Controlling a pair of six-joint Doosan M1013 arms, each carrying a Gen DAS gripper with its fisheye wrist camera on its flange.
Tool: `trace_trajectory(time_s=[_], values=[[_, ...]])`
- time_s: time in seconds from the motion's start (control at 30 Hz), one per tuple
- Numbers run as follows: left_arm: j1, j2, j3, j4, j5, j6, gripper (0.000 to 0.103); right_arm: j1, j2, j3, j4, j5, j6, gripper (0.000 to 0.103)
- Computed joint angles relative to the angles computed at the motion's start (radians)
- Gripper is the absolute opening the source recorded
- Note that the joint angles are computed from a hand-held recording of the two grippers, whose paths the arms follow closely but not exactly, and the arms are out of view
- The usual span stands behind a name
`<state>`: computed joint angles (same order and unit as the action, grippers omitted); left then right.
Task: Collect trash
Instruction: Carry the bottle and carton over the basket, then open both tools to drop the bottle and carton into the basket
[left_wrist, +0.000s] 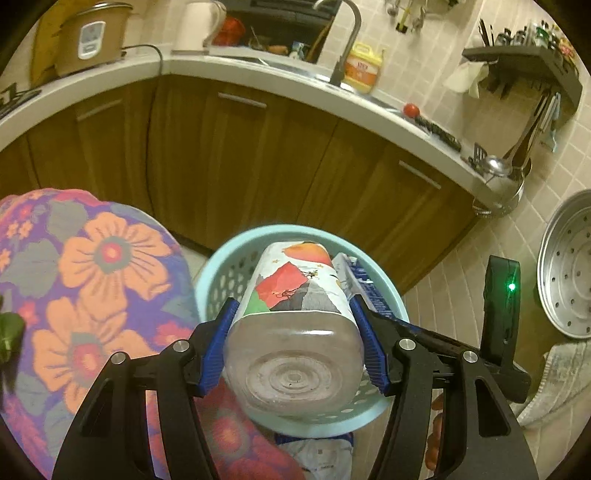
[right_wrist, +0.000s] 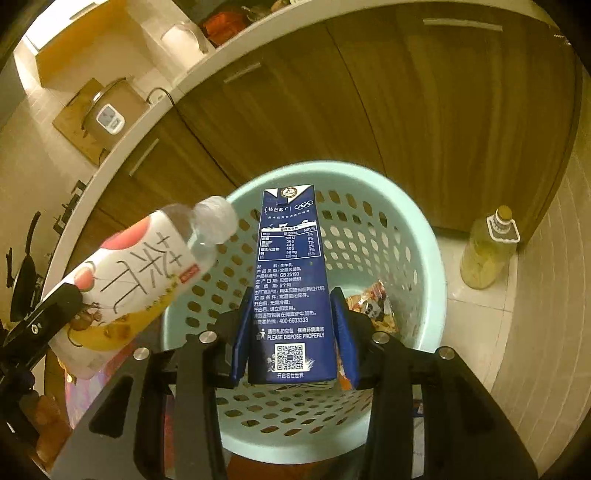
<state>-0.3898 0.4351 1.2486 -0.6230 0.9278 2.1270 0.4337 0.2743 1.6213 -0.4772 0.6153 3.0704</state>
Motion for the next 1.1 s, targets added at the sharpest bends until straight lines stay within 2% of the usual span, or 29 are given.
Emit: trace_trajectory(time_s=[0.33,0.43,0.5,0.73,1.1], values=[[-0.03,0.026,-0.012,0.053,0.021,-0.018,0.059,-0.006,-0.023,0.034,-0.017,-0.001,0.059,0.042],[-0.033,0.035,-0.018,0.081,0.056,-0.019,0.06,-0.005,-0.033,0.041,-0.032,-0.006,0.076,0.042],[-0.032,0.032,-0.014,0.102,0.053,-0.03,0.063,-0.001,-0.036,0.039,-0.044,-0.003,0.08,0.042],[0.008,-0.003,0.019,0.025,0.003,0.0,0.067,0.02,-0.037,0.012,-0.087,0.01,0.082,0.042],[0.077,-0.068,0.084,-0.075,-0.047,0.05,0.067,0.063,-0.016,-0.061,-0.125,0.039,0.037,0.042]])
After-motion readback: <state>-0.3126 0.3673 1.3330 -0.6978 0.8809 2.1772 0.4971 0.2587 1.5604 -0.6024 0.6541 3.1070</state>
